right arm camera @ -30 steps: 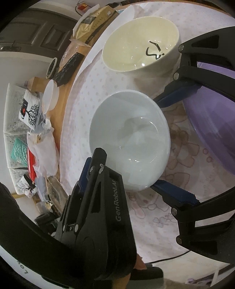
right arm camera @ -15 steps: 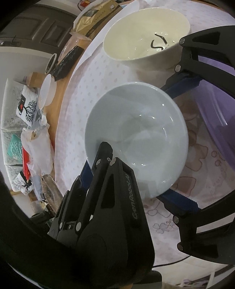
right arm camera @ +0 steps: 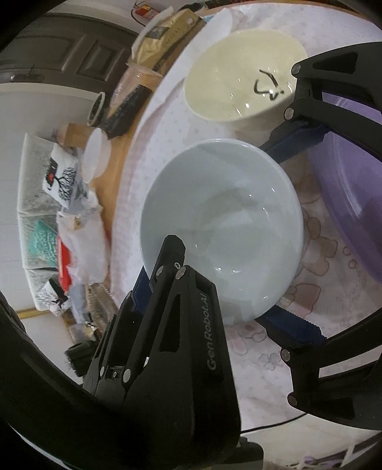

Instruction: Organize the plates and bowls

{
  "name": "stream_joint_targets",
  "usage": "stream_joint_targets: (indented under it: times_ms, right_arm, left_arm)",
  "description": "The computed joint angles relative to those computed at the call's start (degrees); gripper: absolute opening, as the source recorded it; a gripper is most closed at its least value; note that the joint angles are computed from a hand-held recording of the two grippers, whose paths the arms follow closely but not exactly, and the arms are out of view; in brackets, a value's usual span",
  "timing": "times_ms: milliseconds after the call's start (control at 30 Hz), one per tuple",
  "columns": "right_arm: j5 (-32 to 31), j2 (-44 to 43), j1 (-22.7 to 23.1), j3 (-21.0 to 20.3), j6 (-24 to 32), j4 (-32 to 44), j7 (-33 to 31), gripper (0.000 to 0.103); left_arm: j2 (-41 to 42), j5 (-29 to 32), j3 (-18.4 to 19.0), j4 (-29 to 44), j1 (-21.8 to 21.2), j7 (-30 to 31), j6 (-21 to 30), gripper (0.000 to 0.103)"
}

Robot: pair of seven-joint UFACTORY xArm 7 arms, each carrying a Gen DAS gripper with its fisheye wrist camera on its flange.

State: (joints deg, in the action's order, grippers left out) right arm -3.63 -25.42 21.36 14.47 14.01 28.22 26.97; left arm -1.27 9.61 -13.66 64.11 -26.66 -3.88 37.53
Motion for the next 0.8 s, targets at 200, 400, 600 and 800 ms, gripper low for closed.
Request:
stream_joint_targets:
  times_ms: [200,400,600,800]
  right_arm:
    - [0.4,-5.5,-0.1,-1.1,1.7,-1.1,-1.0,0.09]
    - [1.0,-10.6,-1.2,-2.2,3.9,-2.5,-2.0,0.09]
    - [1.8,-15.7,-2.5,-4.6,7.0,-4.4,-4.5,0.09]
    - [3.1,-19.9,-4.2,-6.5,9.6,-7.1,-6.6,0.09]
  left_arm:
    - [-1.2,-1.2,-0.6,1.7,-0.6,-0.6,-0.3,0.015]
    - [0.4,1.6,-1.8,6.2,-2.2,-3.2,0.8,0.015]
    - [5.2,3.9,-2.4,13.2,-5.1,-5.0,2.7,0.015]
    - [10.5,5.9,-1.9,18.8,-8.6,-6.2,4.3,0.015]
